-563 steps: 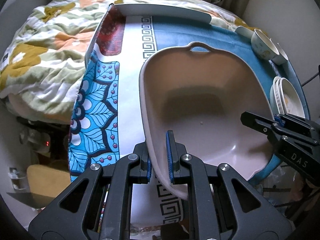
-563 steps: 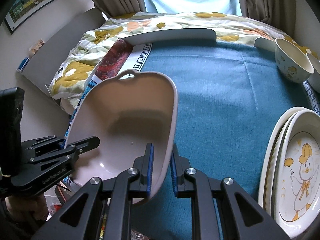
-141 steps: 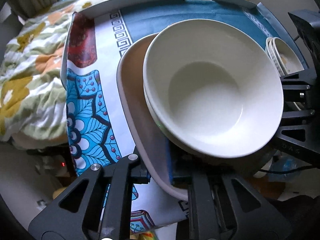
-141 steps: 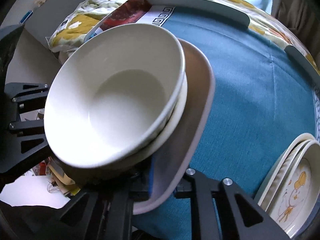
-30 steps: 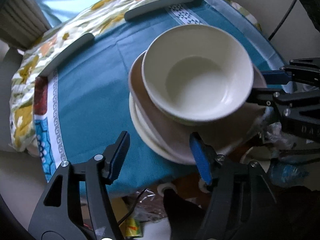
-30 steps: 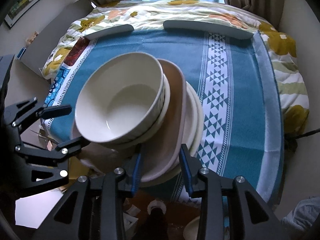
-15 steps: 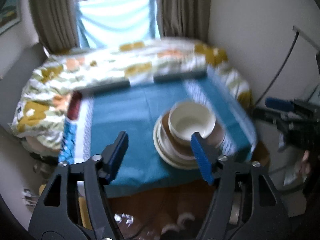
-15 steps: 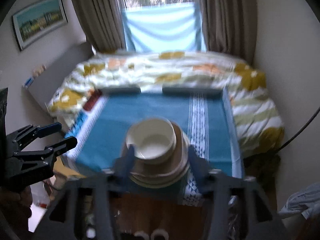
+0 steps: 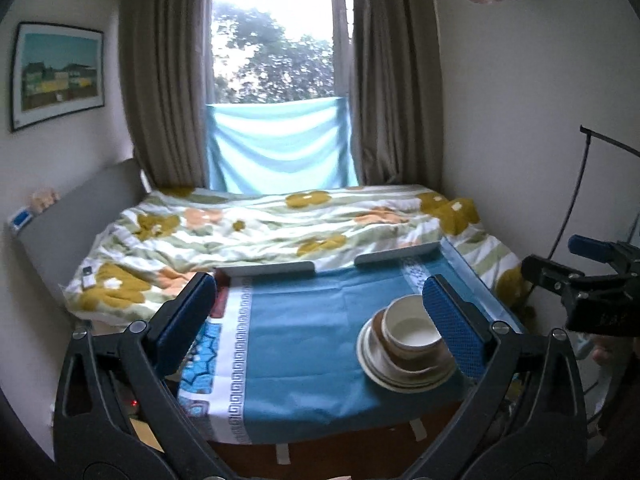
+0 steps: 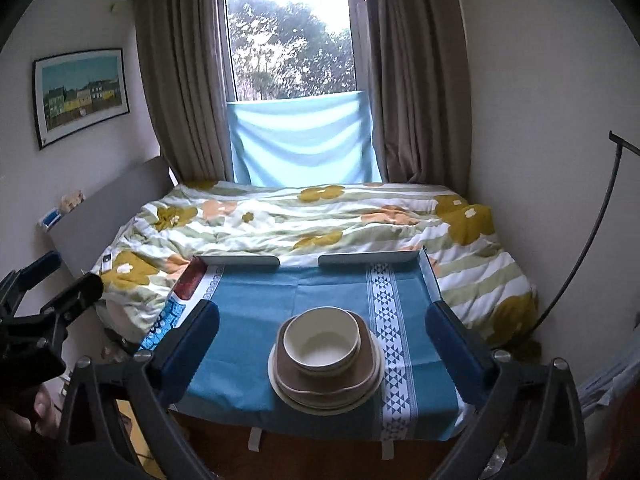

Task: Organize plates and bowls

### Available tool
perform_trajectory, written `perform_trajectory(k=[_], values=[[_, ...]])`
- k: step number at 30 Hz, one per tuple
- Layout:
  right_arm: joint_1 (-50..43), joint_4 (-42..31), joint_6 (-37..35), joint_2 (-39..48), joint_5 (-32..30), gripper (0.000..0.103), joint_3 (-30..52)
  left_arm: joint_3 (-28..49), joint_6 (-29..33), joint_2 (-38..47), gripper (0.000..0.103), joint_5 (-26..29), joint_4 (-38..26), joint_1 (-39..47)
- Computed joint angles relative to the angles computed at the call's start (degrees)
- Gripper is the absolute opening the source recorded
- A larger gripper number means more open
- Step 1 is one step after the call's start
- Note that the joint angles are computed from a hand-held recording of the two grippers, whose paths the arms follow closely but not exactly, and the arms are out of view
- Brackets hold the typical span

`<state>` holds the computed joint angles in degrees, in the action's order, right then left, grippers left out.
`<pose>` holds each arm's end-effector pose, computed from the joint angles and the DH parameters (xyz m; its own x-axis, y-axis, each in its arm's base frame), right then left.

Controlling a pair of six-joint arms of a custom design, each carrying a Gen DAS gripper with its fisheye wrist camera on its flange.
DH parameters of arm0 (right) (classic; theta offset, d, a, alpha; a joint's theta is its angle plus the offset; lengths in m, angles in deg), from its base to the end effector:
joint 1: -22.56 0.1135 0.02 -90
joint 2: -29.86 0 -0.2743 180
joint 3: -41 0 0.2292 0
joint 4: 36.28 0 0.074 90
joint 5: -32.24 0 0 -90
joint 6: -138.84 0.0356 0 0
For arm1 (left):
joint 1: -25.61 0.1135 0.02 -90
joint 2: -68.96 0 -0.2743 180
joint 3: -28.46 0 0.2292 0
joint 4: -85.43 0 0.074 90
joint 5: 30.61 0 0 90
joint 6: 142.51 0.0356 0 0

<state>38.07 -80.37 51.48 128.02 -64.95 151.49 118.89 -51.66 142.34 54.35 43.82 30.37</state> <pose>0.3609 0.1048 0.3764 -0.5236 -0.0979 -0.8463 -0.3441 0.9330 0.1050 0.2591 0.0247 0.3980 -0.4166 -0.0199 -0.9089 -0.1561 0.9865 0.0500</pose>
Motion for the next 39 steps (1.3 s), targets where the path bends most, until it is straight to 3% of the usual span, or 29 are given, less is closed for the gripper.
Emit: perform_trajectory(k=[10, 39], values=[[0.8, 3.1, -2.2, -1.5, 2.3, 0.102, -1.8, -1.6, -1.1, -2.0, 0.103, -2.7, 1.2, -0.5], [1.0, 2.6, -2.5, -0.5, 3.5, 0.102, -0.2, -1.1, -1.1, -0.9, 0.103, -5.8, 2.8, -2.5]])
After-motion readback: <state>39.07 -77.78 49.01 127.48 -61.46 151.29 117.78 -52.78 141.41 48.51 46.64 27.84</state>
